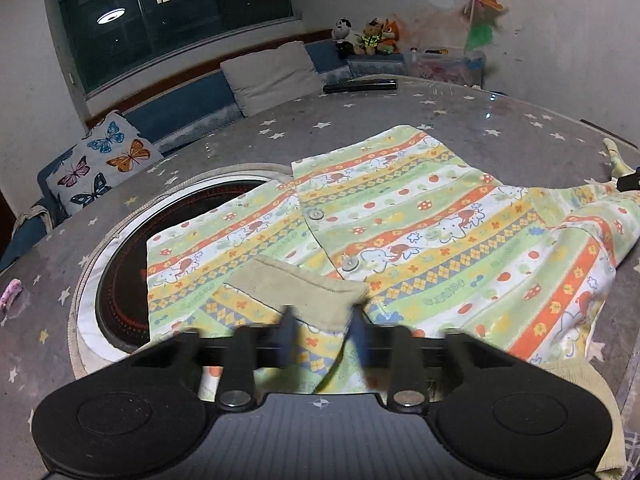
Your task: Fold clothes
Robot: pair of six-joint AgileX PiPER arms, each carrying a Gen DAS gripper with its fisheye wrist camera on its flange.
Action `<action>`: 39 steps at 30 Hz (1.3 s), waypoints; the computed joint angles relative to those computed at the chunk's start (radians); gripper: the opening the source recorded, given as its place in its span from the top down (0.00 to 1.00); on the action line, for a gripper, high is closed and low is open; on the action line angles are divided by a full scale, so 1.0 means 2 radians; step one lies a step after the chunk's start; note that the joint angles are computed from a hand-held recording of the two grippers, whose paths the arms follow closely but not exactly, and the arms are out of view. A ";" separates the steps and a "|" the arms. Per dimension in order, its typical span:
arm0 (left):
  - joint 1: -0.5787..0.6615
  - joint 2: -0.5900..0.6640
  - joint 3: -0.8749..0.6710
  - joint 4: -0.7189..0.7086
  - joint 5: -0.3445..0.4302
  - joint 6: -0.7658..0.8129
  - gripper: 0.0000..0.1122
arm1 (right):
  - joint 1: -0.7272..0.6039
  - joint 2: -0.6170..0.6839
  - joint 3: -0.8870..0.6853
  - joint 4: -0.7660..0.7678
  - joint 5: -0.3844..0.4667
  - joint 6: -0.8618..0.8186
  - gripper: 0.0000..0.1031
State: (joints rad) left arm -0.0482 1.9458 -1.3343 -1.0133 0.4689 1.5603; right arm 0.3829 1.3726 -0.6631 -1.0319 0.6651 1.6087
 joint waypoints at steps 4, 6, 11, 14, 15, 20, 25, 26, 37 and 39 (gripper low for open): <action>0.031 -0.011 0.000 -0.057 -0.015 0.015 0.95 | 0.010 -0.002 -0.013 0.008 0.028 -0.022 0.32; 0.050 -0.013 -0.012 -0.056 -0.029 -0.018 0.96 | 0.016 -0.004 -0.019 0.004 0.040 -0.023 0.31; 0.111 -0.014 -0.044 -0.027 -0.055 -0.121 0.96 | 0.024 -0.005 -0.029 -0.013 0.048 -0.012 0.31; 0.140 -0.012 -0.051 0.005 -0.075 -0.175 0.96 | 0.026 0.004 -0.040 -0.022 0.037 -0.014 0.31; 0.149 -0.012 -0.051 0.017 -0.079 -0.194 0.96 | 0.026 0.009 -0.045 -0.024 0.031 -0.017 0.31; 0.181 -0.003 -0.048 0.082 -0.106 -0.277 0.96 | 0.011 0.058 -0.090 -0.028 -0.021 -0.053 0.32; 0.204 0.009 -0.045 0.163 -0.107 -0.362 0.96 | -0.020 0.130 -0.165 0.009 -0.086 -0.118 0.33; 0.207 0.011 -0.045 0.180 -0.106 -0.378 0.96 | -0.027 0.147 -0.183 0.025 -0.098 -0.138 0.33; 0.208 0.037 -0.063 0.347 -0.108 -0.548 0.96 | -0.062 0.309 -0.375 0.147 -0.125 -0.289 0.63; 0.206 0.039 -0.070 0.372 -0.101 -0.569 0.96 | -0.064 0.326 -0.403 0.172 -0.121 -0.324 0.69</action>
State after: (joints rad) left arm 0.3642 2.0229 -1.4748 -0.2696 0.2664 0.4221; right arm 0.2543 2.0248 -1.4688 -0.6879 0.4227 0.9616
